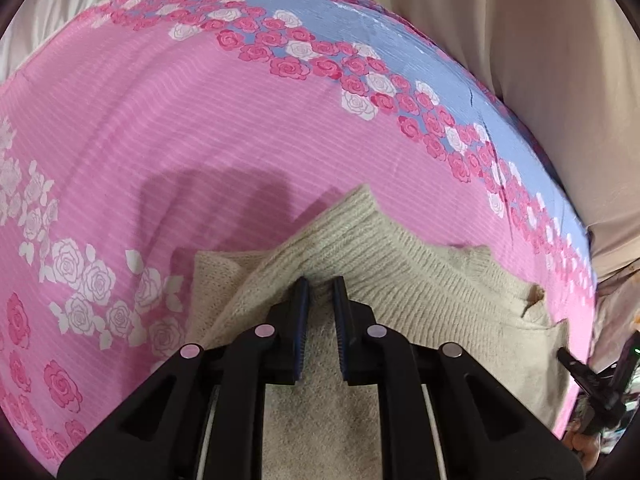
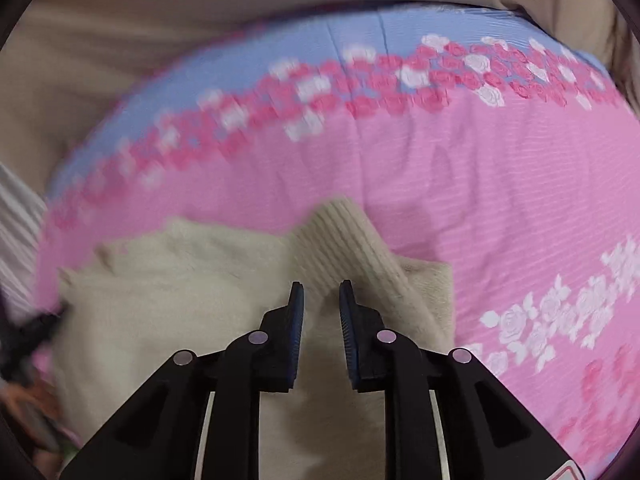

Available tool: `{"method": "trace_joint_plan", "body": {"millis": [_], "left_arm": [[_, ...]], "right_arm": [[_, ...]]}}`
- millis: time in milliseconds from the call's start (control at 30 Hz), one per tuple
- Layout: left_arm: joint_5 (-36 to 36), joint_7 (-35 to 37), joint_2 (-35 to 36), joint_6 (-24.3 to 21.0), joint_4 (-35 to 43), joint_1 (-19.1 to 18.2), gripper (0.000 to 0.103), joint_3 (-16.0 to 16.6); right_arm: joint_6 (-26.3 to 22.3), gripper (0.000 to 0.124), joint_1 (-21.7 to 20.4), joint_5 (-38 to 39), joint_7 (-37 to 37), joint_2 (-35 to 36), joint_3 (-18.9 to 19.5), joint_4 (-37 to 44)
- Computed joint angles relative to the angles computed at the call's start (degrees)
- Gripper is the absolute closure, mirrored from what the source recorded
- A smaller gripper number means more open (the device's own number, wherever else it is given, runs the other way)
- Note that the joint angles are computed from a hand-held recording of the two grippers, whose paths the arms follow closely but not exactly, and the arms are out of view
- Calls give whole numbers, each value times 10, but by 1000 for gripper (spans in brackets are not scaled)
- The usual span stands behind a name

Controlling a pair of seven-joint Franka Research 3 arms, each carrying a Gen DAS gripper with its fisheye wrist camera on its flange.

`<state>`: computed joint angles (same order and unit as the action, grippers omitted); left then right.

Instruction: Fold small clothes

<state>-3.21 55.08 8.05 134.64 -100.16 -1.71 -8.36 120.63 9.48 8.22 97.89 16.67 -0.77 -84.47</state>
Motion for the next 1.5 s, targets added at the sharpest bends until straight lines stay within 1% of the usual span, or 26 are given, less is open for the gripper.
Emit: {"method": "trace_joint_plan", "body": {"millis": [33, 100, 167, 267, 300, 367, 400, 500, 567, 633, 667, 700, 800, 967, 1000, 1033, 1067, 1100, 1167, 1233, 1267, 1300, 1333, 1400, 1433, 1500], "left_arm": [[10, -1, 3, -7, 6, -2, 90, 0], [25, 1, 6, -32, 23, -6, 90, -1], [25, 3, -10, -27, 15, -6, 90, -2], [8, -5, -34, -16, -11, -6, 84, -1], [-2, -8, -42, -14, -21, -6, 84, -1], [-17, -8, -50, -13, -36, -7, 84, -1], [-11, -14, -51, -13, -40, -9, 84, 0], [0, -20, -51, -13, -44, -12, 84, 1], [-2, -16, -49, -22, -36, -13, 84, 1], [-7, -13, -51, -25, -32, -12, 83, 2], [-3, -17, -53, -25, -32, -12, 83, 2], [2, -19, -53, -27, -30, -12, 81, 2], [2, -20, -49, -34, -24, -12, 80, 3], [11, -21, -40, -44, -15, -14, 80, 1], [12, -21, -39, -45, -14, -14, 80, 1], [12, -20, -39, -46, -14, -14, 80, 1], [11, -20, -40, -45, -15, -13, 80, 1], [10, -21, -40, -45, -15, -13, 80, 1], [3, -21, -46, -35, -22, -12, 80, 1], [-7, -17, -55, -14, -35, -11, 79, 2], [-12, -15, -58, -2, -41, -10, 74, 3], [-13, -14, -58, 5, -41, -10, 62, 4], [-10, -15, -55, 11, -38, -9, 57, 5], [-17, 3, -37, 11, -18, -7, 33, 5], [-21, 18, -28, 13, -9, -5, 28, 4], [27, 17, 2, 6, 23, -9, 26, 6]], "right_arm": [[8, 109, -9, 29, 8, -5, 0, -7], [-2, 107, -14, 43, 29, -13, -1, -2], [16, 100, -15, 40, 17, -39, 0, -19], [38, 100, -21, 72, -4, -79, 4, -60], [39, 100, -21, 76, -10, -89, 6, -70], [32, 100, -17, 70, -17, -95, 8, -82], [28, 100, -14, 61, -15, -93, 8, -85], [-1, 100, -3, -2, 16, -73, 3, -84], [13, 100, -8, 20, 24, -86, 2, -100], [18, 93, -10, 26, 22, -89, 3, -89], [22, 79, -9, 17, 21, -86, 3, -81], [26, 70, -7, 4, 18, -81, 2, -71], [19, 69, -7, -12, 10, -45, 0, -25], [-33, 70, -4, -17, 4, 17, -1, 40], [-32, 83, -1, -22, -2, 18, 0, 39], [-31, 92, -1, -20, -9, 18, 1, 39], [-28, 107, -2, -10, -13, 14, 2, 39], [-15, 110, -3, -4, -9, 7, 1, 32], [11, 110, -12, 24, -5, -8, 1, 18], [8, 109, -25, 63, -19, -8, 5, 16], [-6, 102, -27, 68, -23, -1, 5, 23], [-16, 101, -26, 63, -22, 4, 4, 27], [-23, 98, -26, 60, -23, 7, 3, 29], [-20, 84, -29, 75, -31, 13, 6, 29], [-18, 80, -29, 80, -30, 15, 6, 31], [-16, 79, -25, 78, -27, 22, 6, 39]]}}
